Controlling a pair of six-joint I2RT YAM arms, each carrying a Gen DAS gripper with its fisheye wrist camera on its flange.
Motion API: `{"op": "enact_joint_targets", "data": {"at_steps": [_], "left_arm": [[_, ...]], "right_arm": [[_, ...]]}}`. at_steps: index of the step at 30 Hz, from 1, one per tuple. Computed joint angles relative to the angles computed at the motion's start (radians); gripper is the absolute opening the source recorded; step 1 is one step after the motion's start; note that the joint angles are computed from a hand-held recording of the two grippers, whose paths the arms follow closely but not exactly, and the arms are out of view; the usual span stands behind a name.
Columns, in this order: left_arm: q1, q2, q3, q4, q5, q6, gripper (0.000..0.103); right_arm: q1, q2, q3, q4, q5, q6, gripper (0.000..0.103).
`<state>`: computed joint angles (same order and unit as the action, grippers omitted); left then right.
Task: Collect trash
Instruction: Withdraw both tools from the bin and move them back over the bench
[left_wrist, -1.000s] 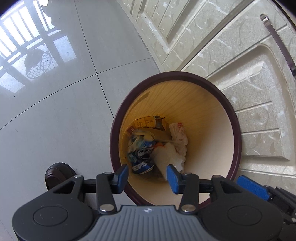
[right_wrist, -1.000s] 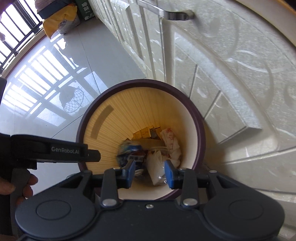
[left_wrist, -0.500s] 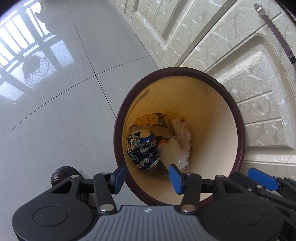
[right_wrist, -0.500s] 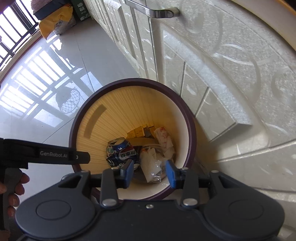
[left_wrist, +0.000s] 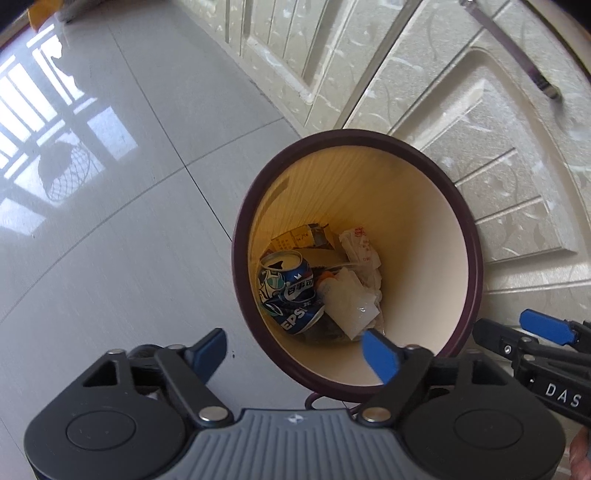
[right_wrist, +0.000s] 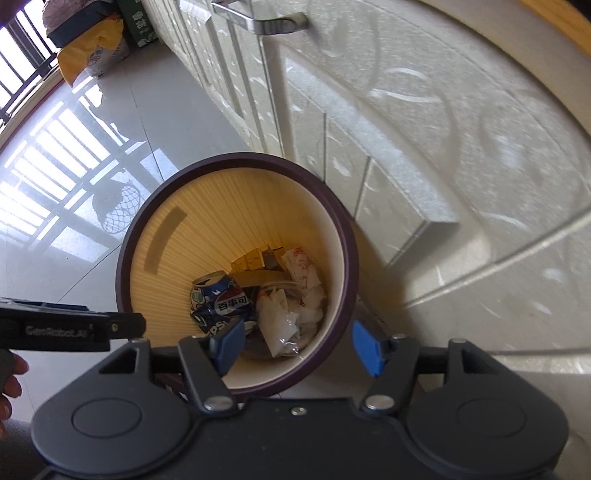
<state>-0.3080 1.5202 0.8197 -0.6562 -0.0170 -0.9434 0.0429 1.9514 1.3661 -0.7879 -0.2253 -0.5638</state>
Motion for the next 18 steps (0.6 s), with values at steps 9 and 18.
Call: {"op": "enact_joint_targets", "data": {"at_steps": [9,18], "left_arm": [[-0.056,-0.062,-0.006,-0.063,-0.11,0.017,0.102],[-0.086,-0.135,-0.044,-0.098,-0.132,0.008,0.103]], "right_arm": [[-0.037,-0.054,-0.044,0.008,-0.006,-0.01,0.081],[-0.072,-0.107,-0.118,0.065,0.0,-0.003,0.1]]}}
